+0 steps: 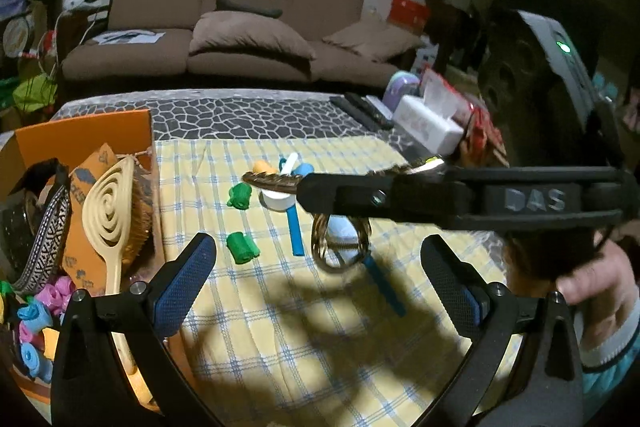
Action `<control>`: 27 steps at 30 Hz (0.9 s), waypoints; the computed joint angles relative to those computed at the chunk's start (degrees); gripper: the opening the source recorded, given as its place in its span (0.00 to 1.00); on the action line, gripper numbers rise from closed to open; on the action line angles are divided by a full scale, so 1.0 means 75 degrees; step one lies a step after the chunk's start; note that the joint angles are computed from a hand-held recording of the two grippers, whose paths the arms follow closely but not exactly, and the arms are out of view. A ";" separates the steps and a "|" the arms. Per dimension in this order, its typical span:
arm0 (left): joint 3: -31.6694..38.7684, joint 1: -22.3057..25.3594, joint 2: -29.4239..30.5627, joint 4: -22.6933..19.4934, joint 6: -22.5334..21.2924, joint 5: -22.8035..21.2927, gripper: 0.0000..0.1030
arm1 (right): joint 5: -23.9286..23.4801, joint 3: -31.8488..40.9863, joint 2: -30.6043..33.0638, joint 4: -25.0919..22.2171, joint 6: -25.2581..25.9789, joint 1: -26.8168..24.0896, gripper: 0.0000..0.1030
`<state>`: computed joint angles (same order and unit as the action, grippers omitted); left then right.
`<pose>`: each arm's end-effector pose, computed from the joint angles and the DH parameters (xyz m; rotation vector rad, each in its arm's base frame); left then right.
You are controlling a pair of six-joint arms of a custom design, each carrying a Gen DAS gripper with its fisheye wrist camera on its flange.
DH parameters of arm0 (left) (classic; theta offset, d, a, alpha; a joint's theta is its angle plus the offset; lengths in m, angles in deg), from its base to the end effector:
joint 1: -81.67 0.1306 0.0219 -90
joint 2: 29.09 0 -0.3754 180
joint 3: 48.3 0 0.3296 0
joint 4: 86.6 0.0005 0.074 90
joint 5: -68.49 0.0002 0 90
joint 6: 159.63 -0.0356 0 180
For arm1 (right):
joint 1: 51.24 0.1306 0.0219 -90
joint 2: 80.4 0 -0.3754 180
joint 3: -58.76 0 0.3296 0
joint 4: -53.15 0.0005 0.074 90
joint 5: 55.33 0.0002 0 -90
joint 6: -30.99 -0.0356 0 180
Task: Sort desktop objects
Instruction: 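Lift the spiral clip and carry it toward the orange box with the right tool, then lower the spiral clip into the orange box and open the right tool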
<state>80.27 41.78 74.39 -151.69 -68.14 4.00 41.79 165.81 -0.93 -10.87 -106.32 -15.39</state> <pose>0.3651 -0.3258 0.5671 0.9982 2.1187 -0.8770 0.2730 0.1912 0.5872 0.2992 2.2641 0.6583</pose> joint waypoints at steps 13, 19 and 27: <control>0.0494 0.0469 0.0281 -0.0504 -0.0505 0.0564 0.40 | -0.0904 0.0225 0.0285 0.0890 -0.0134 0.0080 0.26; 0.0494 0.0776 0.0202 -0.0551 -0.0749 0.0594 0.35 | -0.0912 0.0861 0.0739 0.0691 0.0202 0.0275 0.26; 0.0768 0.1455 0.0301 -0.1017 -0.1294 0.0678 0.32 | -0.0922 0.1636 0.1590 0.0637 0.0388 0.0524 0.26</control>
